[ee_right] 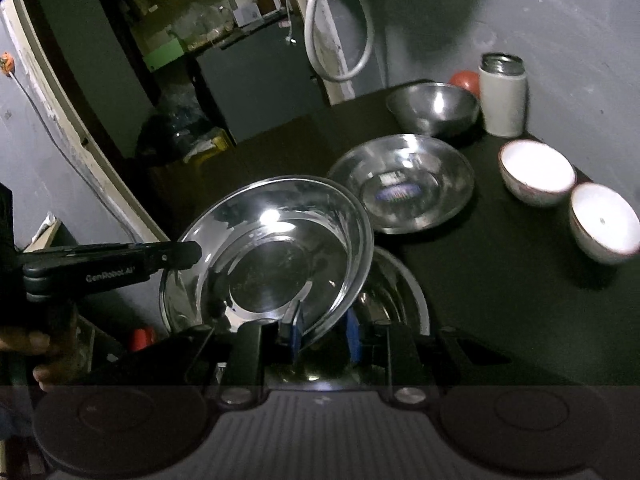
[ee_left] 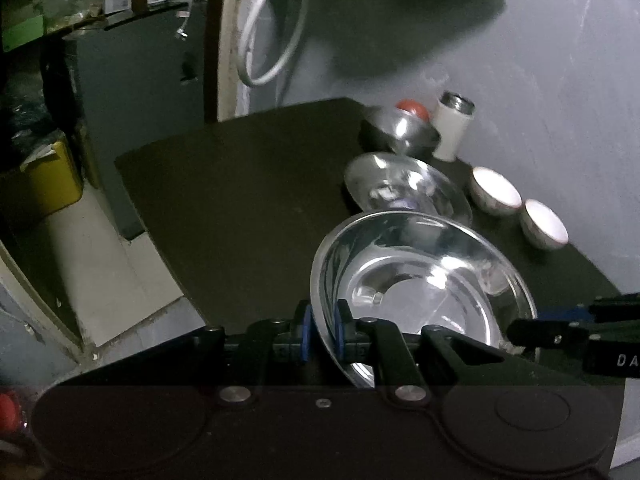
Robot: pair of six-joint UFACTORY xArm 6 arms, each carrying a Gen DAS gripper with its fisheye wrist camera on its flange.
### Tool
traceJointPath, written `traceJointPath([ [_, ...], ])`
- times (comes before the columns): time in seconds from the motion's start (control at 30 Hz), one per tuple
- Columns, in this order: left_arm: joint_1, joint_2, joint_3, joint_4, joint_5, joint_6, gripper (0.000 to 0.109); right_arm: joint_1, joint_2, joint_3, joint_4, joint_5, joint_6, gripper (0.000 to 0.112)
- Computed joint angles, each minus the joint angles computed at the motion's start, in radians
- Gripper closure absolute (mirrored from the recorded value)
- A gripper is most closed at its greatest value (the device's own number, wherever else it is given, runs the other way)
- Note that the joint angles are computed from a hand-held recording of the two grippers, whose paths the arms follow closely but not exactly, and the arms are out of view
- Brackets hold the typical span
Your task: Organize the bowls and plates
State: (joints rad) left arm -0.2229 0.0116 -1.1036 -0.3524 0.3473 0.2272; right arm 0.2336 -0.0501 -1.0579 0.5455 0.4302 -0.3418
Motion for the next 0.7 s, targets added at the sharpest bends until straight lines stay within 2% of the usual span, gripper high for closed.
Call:
traceJointPath([
  [0.3,-0.037,0.011,-0.002,0.103,0.014,-0.034,0.094,-0.027,-0.044,0.059,-0.091,0.012,0.074,0.086],
  [0.7,-0.046,0.018,-0.008,0.185,0.047,-0.087,0.093,-0.041,-0.043,0.050,-0.127,0.058,0.095,0.084],
])
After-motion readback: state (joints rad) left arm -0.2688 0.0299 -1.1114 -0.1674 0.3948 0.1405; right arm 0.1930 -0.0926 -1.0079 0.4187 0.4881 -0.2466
